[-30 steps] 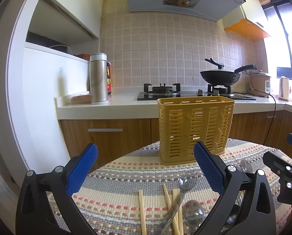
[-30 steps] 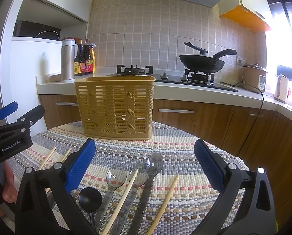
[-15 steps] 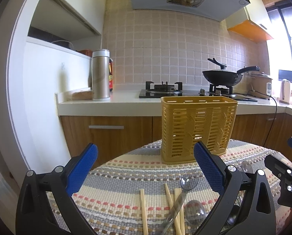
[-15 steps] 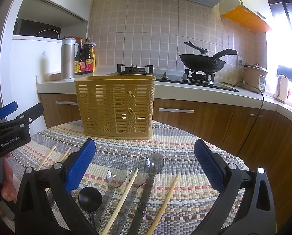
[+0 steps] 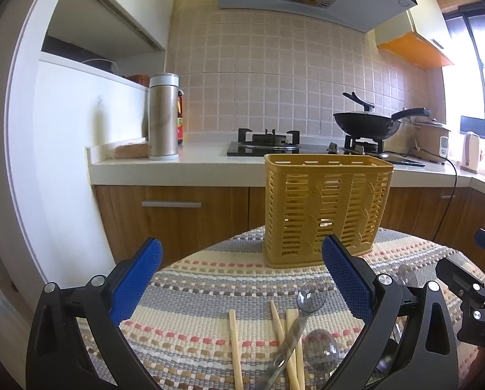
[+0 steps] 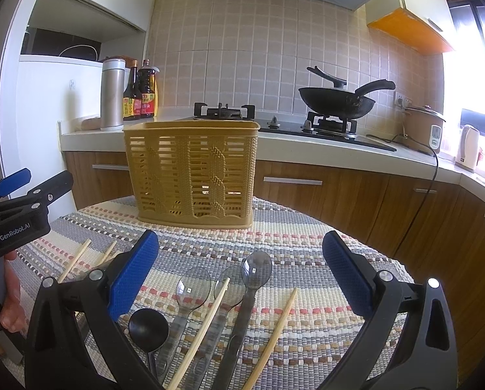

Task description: Organize utensils

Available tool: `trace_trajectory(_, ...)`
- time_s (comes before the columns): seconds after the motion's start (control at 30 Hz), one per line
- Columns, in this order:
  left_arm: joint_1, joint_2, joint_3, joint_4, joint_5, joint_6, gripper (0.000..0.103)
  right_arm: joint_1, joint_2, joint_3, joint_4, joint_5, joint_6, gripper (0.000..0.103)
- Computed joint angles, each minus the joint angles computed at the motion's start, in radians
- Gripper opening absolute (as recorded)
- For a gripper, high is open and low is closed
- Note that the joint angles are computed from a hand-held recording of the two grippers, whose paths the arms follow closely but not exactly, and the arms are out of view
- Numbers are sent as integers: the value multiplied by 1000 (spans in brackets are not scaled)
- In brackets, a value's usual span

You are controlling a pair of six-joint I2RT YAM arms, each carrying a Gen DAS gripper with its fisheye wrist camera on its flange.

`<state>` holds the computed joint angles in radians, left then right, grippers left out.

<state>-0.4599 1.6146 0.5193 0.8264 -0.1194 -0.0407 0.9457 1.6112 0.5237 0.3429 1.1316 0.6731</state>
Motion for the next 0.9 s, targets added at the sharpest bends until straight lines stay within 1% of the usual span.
trace_trajectory(0.1, 4, 1, 7, -15, 11, -1, 95, 1, 2, 6, -19, 6, 12, 97)
trace_trajectory(0.13, 11, 0, 12, -30, 28, -4, 95, 2, 3, 10, -30, 10, 19, 97)
trace_trajectory(0.17, 26, -2, 25, -61, 67, -9, 95, 0, 5, 15, -38, 12, 22, 97)
trace_trajectory(0.2, 51, -4, 48, -113, 145, -15, 95, -1, 4, 17, -48, 14, 29, 97)
trace_trajectory(0.23, 78, -3, 81, -179, 234, -19, 95, -6, -1, 20, -71, 15, 46, 97)
trace_trajectory(0.27, 105, 5, 127, -267, 320, -15, 93, -13, -6, 27, -105, 10, 67, 97)
trace_trajectory(0.3, 127, 14, 176, -355, 387, -1, 88, -27, -16, 36, -151, -8, 92, 97)
trace_trajectory(0.33, 138, 17, 205, -405, 416, 13, 86, -40, -26, 38, -173, -31, 102, 97)
trace_trajectory(0.37, 140, 18, 231, -452, 412, 30, 86, -58, -48, 36, -198, -65, 111, 97)
trace_trajectory(0.43, 144, 42, 328, -608, 408, 84, 85, -89, -91, 38, -259, -107, 136, 97)
trace_trajectory(0.5, 161, 92, 448, -778, 459, 123, 84, -136, -150, 30, -288, -188, 124, 96)
trace_trajectory(0.6, 180, 194, 629, -1005, 544, 178, 76, -234, -228, 51, -366, -347, 87, 93)
trace_trajectory(0.67, 168, 259, 721, -1111, 552, 224, 76, -295, -240, 87, -418, -446, 51, 87)
trace_trajectory(0.7, 152, 293, 773, -1167, 535, 251, 74, -316, -234, 106, -440, -479, 40, 85)
trace_trajectory(0.73, 134, 327, 822, -1217, 514, 278, 74, -352, -232, 132, -473, -542, 18, 81)
trace_trajectory(0.83, 91, 406, 926, -1303, 457, 326, 69, -425, -206, 192, -540, -682, -20, 72)
trace_trajectory(0.87, 74, 438, 965, -1330, 429, 333, 67, -450, -187, 218, -569, -731, -28, 69)
trace_trajectory(0.9, 61, 458, 986, -1341, 406, 334, 62, -463, -171, 236, -589, -757, -30, 68)
